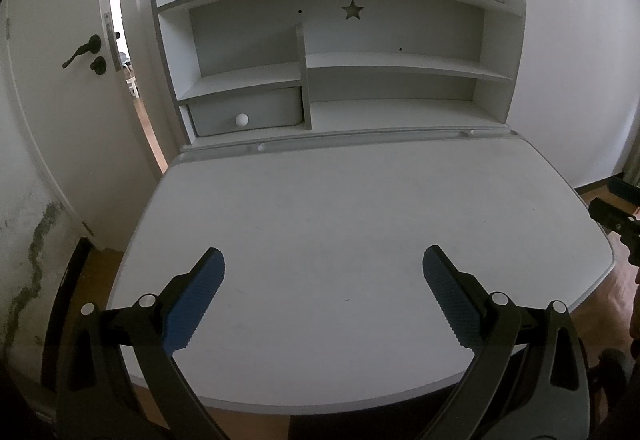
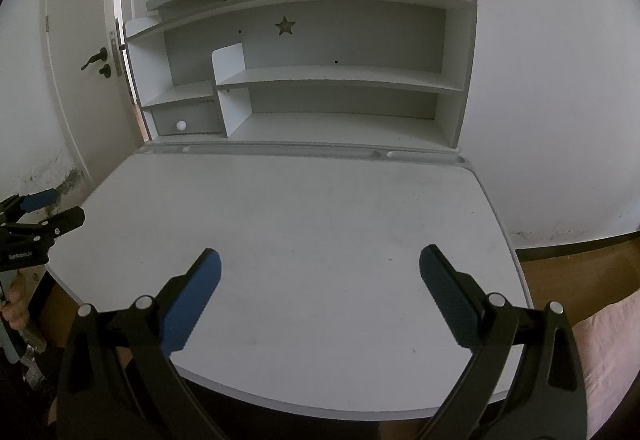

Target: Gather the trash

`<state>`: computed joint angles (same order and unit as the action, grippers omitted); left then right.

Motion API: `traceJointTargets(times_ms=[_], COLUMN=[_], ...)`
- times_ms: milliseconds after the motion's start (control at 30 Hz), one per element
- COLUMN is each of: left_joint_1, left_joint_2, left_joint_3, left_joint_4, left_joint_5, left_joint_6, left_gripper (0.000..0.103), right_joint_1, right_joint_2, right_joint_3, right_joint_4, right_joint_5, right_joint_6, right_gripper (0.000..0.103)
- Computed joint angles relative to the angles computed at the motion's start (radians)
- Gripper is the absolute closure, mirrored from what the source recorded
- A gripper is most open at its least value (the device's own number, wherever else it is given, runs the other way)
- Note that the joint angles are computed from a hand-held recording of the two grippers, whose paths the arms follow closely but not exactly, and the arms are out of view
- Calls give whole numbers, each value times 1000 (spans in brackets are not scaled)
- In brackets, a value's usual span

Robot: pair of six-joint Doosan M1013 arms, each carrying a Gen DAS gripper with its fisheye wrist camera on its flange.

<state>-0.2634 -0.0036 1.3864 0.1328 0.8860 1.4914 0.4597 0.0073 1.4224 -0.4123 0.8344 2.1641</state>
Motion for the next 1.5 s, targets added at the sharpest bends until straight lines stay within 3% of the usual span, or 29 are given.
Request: traceJointTargets(times_ms=[1500], left_joint_1=[-1], left_joint_2=[-1], left_joint_3=[6], left_joint_4=[-13], left_joint_5=[2], left_joint_6=[11], left_gripper=[7], right_joint_1=[0], right_joint_2=[-5], right_joint_3=[2], right_joint_4=[-6], right_joint_5=[-3], right_joint_6=[-5], right_gripper=[7])
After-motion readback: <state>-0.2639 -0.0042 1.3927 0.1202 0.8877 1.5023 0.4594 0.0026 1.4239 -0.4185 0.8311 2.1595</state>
